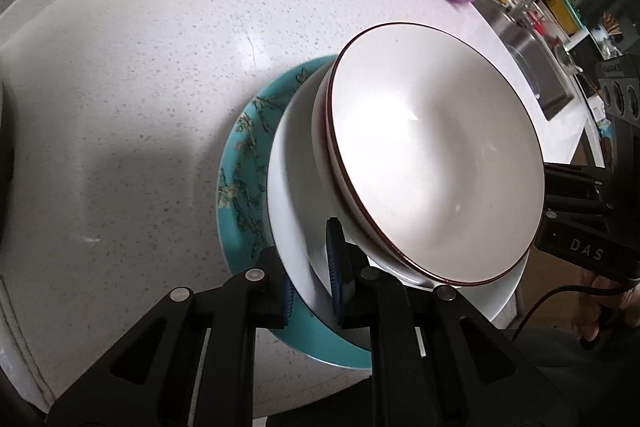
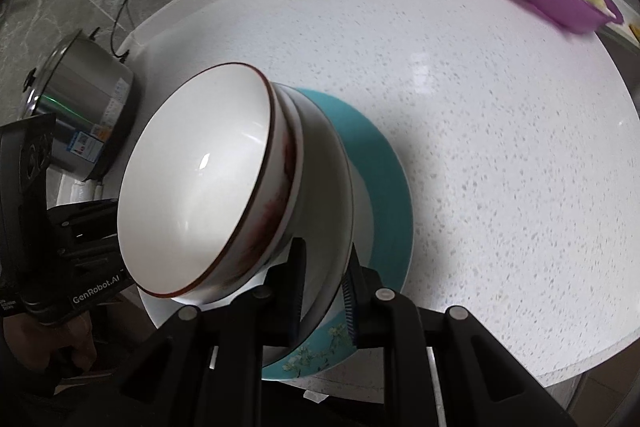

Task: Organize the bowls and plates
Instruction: 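Lift the bowl stack with both grippers and lower it onto the teal-rimmed plates, then open both grippers to release the bowl stack and withdraw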

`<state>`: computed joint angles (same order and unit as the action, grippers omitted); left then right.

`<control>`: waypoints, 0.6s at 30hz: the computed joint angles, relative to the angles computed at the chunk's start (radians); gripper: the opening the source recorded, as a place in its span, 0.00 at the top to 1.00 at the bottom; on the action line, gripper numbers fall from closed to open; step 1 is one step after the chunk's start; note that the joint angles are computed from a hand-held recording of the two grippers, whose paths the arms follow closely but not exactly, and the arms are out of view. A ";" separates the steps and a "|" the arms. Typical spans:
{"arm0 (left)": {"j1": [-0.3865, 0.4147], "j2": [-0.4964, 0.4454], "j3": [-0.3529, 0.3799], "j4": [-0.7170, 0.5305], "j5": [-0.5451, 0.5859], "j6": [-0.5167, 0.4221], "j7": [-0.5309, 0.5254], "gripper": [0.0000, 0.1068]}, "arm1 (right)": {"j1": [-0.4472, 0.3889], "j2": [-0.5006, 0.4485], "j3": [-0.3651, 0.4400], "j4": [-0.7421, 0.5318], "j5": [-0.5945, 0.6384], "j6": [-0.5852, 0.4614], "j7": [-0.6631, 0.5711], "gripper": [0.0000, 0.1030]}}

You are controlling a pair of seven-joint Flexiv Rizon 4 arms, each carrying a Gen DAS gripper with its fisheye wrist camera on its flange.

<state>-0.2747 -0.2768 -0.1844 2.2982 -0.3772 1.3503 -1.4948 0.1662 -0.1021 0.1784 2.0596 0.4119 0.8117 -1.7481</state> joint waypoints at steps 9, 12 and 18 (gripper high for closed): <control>-0.030 -0.057 0.036 -0.076 0.099 -0.001 -0.045 0.86 | 0.008 -0.002 0.005 0.026 -0.019 0.045 0.018 0.82; -0.039 -0.049 0.050 -0.080 0.127 -0.009 -0.064 0.84 | 0.016 0.008 0.010 0.047 -0.031 0.075 0.032 0.78; -0.012 -0.003 0.048 -0.054 0.149 -0.002 -0.045 0.60 | 0.037 0.050 0.015 0.103 -0.087 0.116 0.125 0.59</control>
<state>-0.2864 -0.2796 -0.1369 2.2445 -0.2285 1.3481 -1.5397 0.2030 -0.0519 0.1929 2.1624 0.3246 0.9280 -1.6229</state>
